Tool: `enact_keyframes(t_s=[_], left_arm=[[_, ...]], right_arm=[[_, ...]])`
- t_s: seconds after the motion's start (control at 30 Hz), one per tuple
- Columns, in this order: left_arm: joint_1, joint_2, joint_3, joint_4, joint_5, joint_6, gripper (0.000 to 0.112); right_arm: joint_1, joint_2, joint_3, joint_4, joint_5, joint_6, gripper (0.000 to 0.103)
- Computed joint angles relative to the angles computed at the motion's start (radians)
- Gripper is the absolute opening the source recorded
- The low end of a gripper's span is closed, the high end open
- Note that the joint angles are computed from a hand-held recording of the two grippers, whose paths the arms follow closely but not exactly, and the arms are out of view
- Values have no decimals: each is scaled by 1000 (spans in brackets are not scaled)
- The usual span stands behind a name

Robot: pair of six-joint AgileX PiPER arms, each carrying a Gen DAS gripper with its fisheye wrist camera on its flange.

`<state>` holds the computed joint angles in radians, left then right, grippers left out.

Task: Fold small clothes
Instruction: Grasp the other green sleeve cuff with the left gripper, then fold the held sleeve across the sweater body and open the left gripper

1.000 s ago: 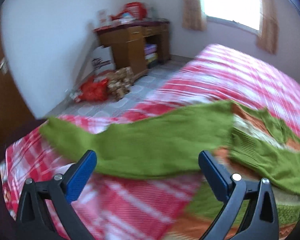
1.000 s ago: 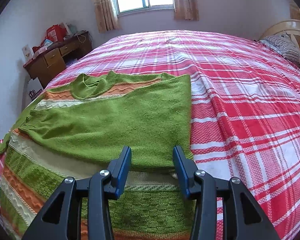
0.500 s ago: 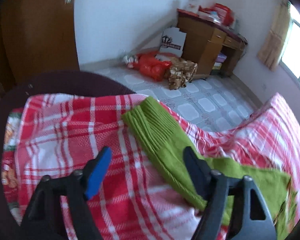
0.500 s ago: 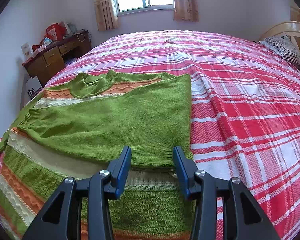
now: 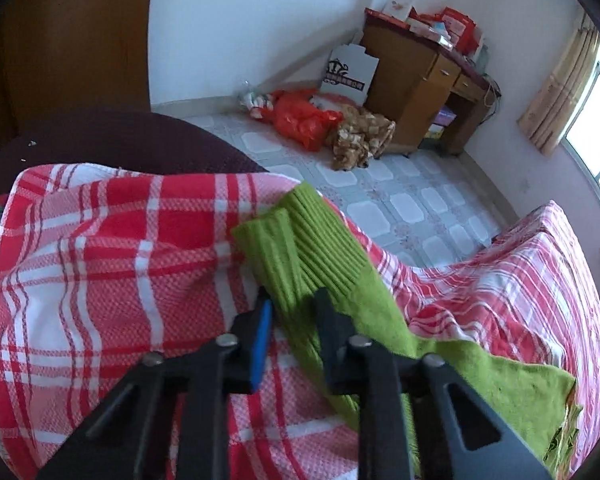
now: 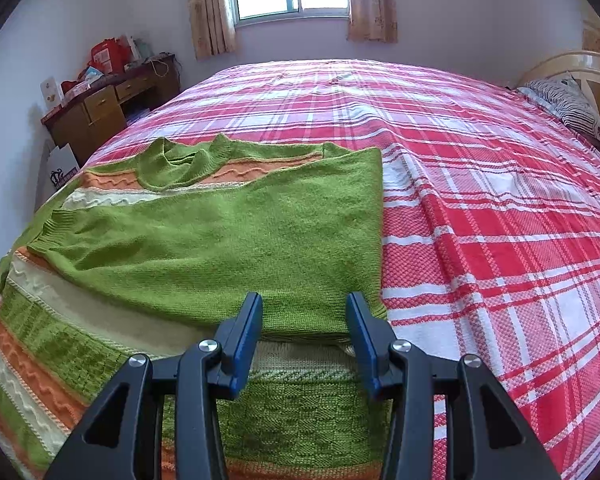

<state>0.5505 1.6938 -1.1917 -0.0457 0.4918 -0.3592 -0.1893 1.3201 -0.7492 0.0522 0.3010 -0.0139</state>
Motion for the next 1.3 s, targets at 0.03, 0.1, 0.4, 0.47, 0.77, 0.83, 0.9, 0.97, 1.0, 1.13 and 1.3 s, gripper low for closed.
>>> enact_keyframes(t_s=[0.03,0.1,0.4,0.47,0.77,0.83,0.9,0.97,1.0,1.13,1.3], left_arm=[[6,-3,6,-23,-8,28,10],[11,-7,9,-55,-13,72,6],[-49,-55,22,67,-60,9,6],[-75,-67,21,134,-52,-46,6],[-268,-184,78,414,-61,-273,6],[-323,-218,91,441,-62,-292,6],[-385,-245,98,478,-56,-321,6],[-435,-273,103,494,-47,-334,6],[-462,-283,104,499,-41,-340,6],[-612,-303,94,555,-6,-403,6],[-796,-280,72,676,43,-527,6]], right_arm=[[0,0,0,-1,0,0,45],[0,0,0,-1,0,0,45],[-4,-1,3,15,-2,-16,45],[-4,-1,3,14,-2,-15,45],[-6,-2,6,22,-4,-25,45],[-6,-2,6,22,-5,-25,45],[-7,-2,6,22,-5,-25,45],[-8,-3,8,29,-6,-33,45],[-9,-3,9,33,-7,-36,45],[-8,-5,10,44,-6,-44,45],[-13,-7,10,78,-7,-75,45]])
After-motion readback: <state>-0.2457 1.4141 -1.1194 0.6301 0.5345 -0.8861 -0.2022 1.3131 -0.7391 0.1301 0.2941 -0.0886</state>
